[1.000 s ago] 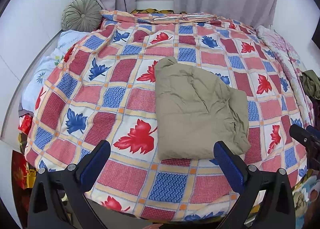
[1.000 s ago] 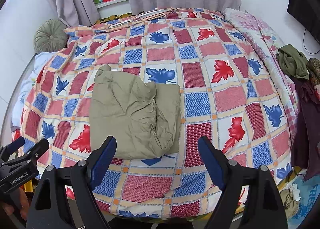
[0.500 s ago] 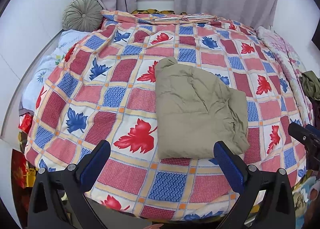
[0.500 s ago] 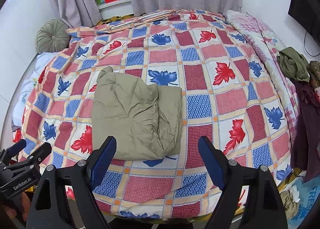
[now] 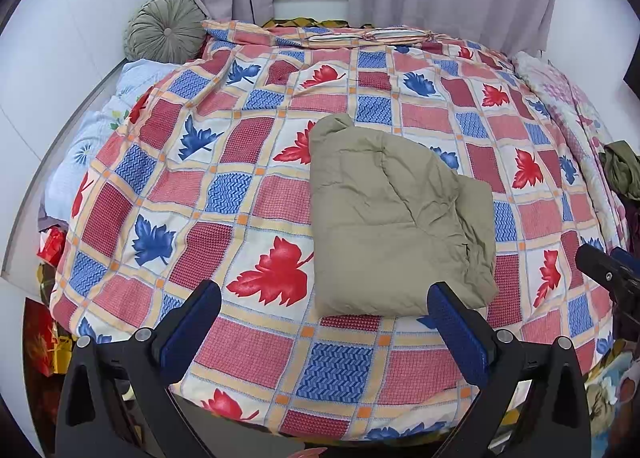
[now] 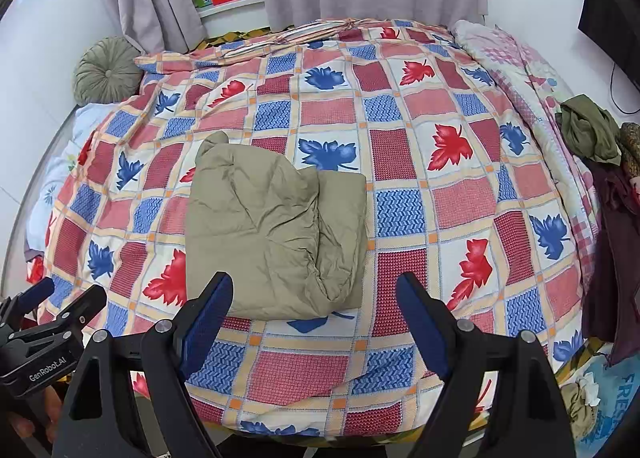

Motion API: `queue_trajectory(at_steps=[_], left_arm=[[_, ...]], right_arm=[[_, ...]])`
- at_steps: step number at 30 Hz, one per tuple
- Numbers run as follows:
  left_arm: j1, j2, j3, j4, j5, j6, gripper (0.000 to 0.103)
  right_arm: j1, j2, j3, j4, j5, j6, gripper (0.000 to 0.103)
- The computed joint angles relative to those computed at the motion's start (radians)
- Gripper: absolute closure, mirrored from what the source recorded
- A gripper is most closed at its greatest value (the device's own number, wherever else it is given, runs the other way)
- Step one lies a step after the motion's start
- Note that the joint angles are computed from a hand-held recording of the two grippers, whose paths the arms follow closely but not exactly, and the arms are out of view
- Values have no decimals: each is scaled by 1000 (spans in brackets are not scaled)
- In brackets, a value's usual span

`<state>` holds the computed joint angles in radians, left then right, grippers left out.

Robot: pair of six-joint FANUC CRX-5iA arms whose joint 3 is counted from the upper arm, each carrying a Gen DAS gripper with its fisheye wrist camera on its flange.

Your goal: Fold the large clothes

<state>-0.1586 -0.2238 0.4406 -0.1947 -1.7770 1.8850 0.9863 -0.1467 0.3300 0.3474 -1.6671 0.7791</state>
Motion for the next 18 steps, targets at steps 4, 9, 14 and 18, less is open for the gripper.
queue_trajectory(at_steps=[4, 9, 14, 18], left_arm=[[1, 0, 1, 0, -1, -2, 0], [-1, 0, 1, -1, 0, 0, 0], [0, 0, 4, -1, -5, -1, 0], [0, 0, 1, -1, -1, -1, 0]], right_arm=[[1, 0, -1, 2, -1, -3, 17], [-2, 0, 0, -1, 1, 3, 17], [3, 2, 4, 2, -4, -3, 17], [3, -2, -2, 2, 0, -4, 17]])
